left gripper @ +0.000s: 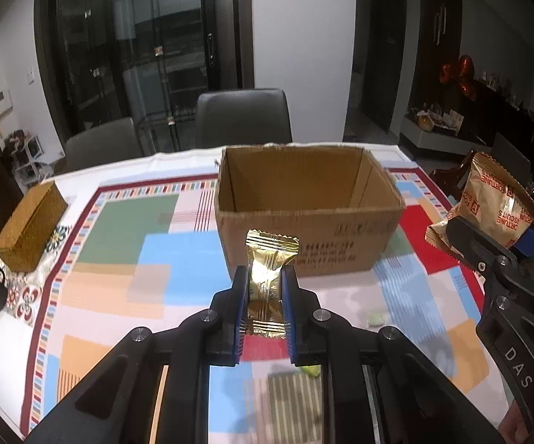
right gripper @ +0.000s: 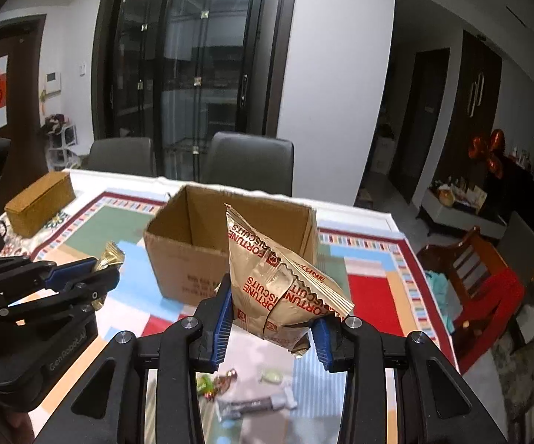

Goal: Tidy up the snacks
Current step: 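Carry the gold candy and biscuit bag with both tools over the box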

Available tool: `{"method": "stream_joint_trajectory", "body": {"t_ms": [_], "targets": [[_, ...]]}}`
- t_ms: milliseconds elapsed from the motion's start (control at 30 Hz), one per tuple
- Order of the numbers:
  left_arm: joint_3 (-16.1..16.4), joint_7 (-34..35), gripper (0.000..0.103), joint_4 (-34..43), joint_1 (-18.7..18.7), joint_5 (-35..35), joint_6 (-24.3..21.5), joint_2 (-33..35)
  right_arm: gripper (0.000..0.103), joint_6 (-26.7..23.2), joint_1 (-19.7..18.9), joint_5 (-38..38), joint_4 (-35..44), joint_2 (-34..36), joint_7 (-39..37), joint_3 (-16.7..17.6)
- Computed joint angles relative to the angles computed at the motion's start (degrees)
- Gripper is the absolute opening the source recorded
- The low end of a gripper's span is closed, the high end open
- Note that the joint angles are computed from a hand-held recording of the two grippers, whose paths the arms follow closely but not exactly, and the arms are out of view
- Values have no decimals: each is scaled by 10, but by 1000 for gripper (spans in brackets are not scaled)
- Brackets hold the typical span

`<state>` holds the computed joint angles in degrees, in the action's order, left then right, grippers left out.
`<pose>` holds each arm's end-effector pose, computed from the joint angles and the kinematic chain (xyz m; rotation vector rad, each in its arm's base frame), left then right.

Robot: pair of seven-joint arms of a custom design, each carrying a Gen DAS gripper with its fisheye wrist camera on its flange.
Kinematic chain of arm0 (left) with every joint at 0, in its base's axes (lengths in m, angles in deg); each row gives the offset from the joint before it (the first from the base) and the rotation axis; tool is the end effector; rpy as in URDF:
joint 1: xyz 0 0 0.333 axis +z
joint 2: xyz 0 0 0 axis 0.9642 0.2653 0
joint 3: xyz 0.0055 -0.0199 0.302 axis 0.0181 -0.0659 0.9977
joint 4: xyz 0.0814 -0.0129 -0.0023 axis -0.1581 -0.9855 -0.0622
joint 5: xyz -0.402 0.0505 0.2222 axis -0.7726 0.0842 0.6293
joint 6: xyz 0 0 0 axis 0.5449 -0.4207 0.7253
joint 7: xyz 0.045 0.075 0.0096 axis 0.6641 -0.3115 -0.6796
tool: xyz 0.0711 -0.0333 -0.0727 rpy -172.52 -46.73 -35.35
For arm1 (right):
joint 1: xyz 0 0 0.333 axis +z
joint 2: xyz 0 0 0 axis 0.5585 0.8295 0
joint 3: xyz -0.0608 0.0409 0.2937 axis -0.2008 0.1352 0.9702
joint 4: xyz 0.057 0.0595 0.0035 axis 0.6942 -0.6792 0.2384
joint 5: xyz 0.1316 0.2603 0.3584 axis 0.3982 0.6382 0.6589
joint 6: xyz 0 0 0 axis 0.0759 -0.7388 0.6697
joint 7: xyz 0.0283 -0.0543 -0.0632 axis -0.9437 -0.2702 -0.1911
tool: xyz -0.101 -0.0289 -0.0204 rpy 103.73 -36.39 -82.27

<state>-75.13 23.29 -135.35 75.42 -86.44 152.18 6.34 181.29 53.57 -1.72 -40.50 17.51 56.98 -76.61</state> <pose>0.7233 -0.1015 0.6611 -1.3902 2.1265 -0.8946 0.6467 0.2587 0.6617 -1.5670 1.7924 -1.0760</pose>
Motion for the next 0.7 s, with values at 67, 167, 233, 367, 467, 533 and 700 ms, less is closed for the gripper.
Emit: {"method": "stream_joint_trajectory", "body": {"t_ms": [67, 167, 233, 367, 467, 533, 700], "targets": [[-2, 3, 18, 17, 0, -3, 1, 12, 39, 6, 0, -9, 10, 8, 1, -2], [-7, 5, 18, 55, 1, -10, -10, 38, 39, 17, 0, -17, 28, 21, -1, -7], [-10, 3, 18, 81, -1, -6, -10, 56, 39, 20, 1, -15, 41, 30, -4, -12], [-15, -6, 18, 132, -5, 11, -15, 94, 39, 27, 5, -15, 71, 51, -9, -24], [-19, -17, 18, 185, -11, 27, -26, 132, 39, 29, 8, -11, 98, 71, -15, -34], [-21, -21, 18, 220, -14, 37, -34, 157, 39, 32, 10, -2, 119, 88, -23, -41], [-23, -36, 18, 334, -29, 64, -70, 239, 39, 34, 12, 34, 172, 131, -48, -60]]}}
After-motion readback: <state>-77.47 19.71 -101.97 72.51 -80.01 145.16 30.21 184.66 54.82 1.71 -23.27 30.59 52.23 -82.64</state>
